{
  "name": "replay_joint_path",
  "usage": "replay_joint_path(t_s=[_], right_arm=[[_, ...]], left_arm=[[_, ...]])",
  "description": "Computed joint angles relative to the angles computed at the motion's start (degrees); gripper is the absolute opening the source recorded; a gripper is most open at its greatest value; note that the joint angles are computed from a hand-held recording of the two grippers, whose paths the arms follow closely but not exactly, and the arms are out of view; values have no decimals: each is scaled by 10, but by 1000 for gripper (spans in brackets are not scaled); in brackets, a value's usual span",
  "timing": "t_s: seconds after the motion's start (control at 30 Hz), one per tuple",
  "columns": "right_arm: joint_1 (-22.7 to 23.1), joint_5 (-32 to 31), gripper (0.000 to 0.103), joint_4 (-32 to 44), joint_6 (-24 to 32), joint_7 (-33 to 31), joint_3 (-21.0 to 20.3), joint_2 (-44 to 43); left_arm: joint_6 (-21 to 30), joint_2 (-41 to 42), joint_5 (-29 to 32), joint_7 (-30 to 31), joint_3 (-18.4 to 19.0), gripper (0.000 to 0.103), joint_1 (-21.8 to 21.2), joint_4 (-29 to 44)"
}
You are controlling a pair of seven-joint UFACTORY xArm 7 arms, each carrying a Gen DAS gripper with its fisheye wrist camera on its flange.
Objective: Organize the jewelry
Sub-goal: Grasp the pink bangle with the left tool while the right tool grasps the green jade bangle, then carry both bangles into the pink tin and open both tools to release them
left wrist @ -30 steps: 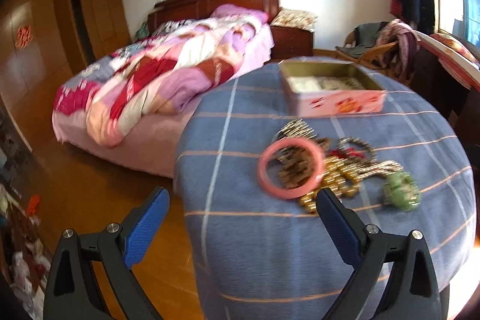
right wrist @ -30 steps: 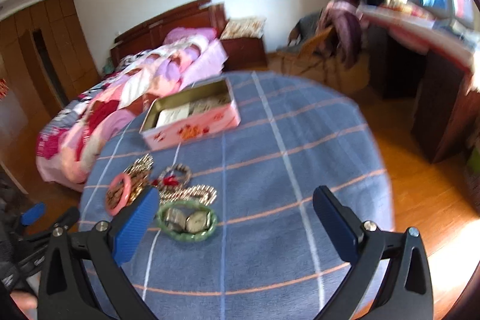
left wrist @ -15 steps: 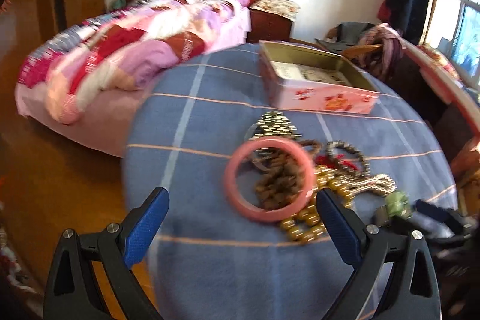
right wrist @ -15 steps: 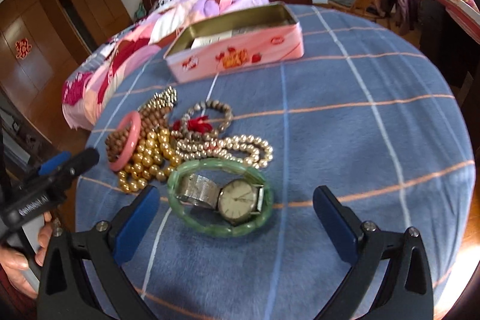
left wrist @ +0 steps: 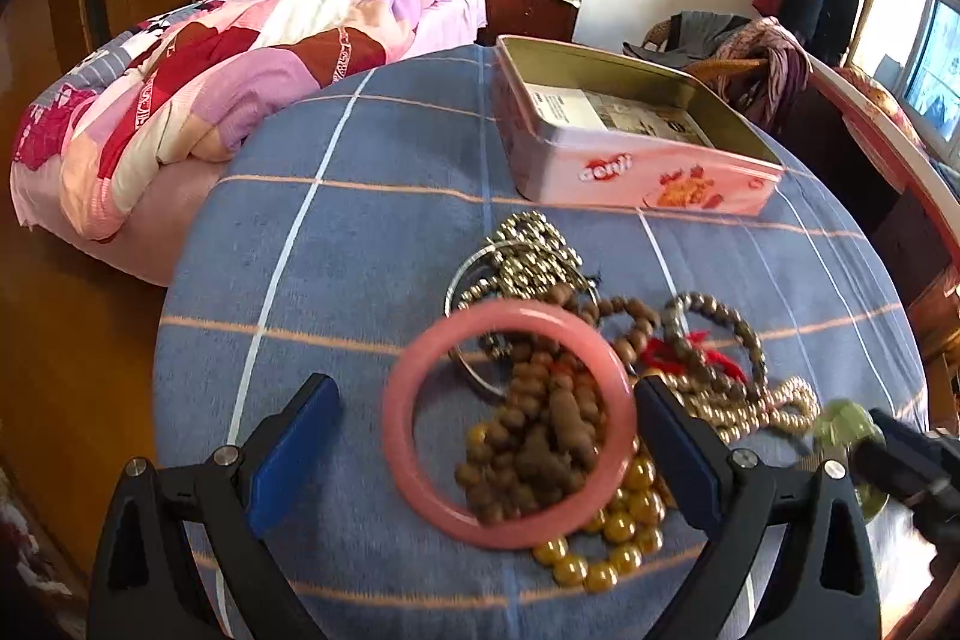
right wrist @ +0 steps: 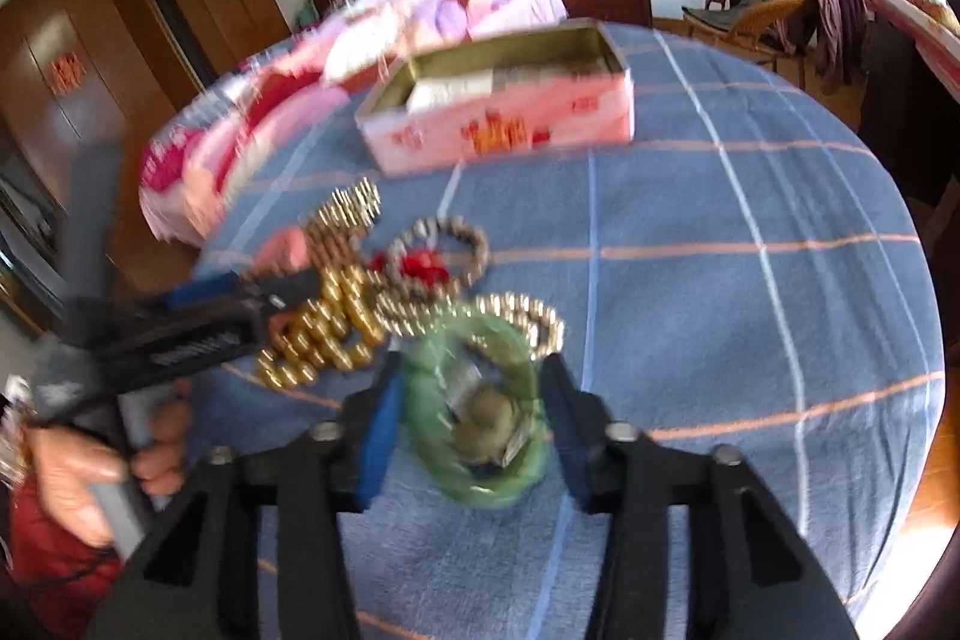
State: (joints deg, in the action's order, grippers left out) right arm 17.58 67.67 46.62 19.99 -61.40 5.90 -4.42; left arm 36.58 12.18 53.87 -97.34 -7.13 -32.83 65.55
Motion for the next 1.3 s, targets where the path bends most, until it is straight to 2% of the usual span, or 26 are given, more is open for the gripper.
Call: replay_joint_path(t_s=[0.07,0.17,0.2,0.33,0.43,0.53,0.57,0.6,0.63,0.73,0.8,0.83,0.9,0.93,0.97,1.03,1.07,1.1,1.2,1.3], right_arm=[[0,23,34,3,-14,-20,-2,-9],[2,20,20,14,-40,-18,-1,4],[-1,15,19,19,-39,-7,-2,12],[-17,8,19,26,-17,10,-4,25],[-23,11,19,23,-25,5,-2,27],[-33,28,33,23,21,-8,-9,18],[-36,39,51,20,35,-18,-12,13],[-36,58,64,16,41,-37,-13,7],[-35,68,65,11,40,-48,-11,3],[-29,42,64,3,49,-49,-5,-2],[-23,25,56,-1,54,-51,-2,-3],[-19,14,56,-5,47,-52,1,-3],[-10,-46,53,-13,-3,-12,15,7],[-18,-83,46,-12,-9,14,25,15],[-10,-95,29,-9,8,21,11,19],[-17,-83,23,-1,47,16,0,17],[-20,-74,15,2,67,8,-5,15],[-25,-62,14,6,84,-1,-9,10],[-28,-33,13,6,79,-19,-13,-4],[-39,3,13,27,129,-31,-29,-5]], left_arm=[[-17,-4,18,-16,4,81,1,-8],[-26,-12,50,-49,6,81,0,-20],[-23,-16,56,-52,4,81,1,-22],[-32,-51,101,-91,-4,81,9,-52],[-16,-75,119,-110,-17,81,19,-67],[-13,-98,144,-148,-29,81,33,-81],[-10,-105,154,-160,-34,81,36,-85],[-4,-108,158,-164,-39,81,39,-86],[6,-110,159,-163,-45,81,41,-83],[7,-104,160,-153,-53,81,44,-74],[4,-97,161,-148,-55,81,44,-68],[5,-94,160,-146,-56,81,43,-65],[5,-86,155,-138,-56,81,39,-58],[3,-83,153,-136,-55,81,38,-56],[0,-81,153,-135,-53,81,36,-54],[-4,-81,153,-135,-51,81,33,-54],[-4,-82,155,-137,-50,81,32,-54],[-3,-82,156,-138,-50,81,31,-54],[-6,-84,162,-146,-48,81,32,-54],[-4,-83,170,-149,-48,81,32,-49]])
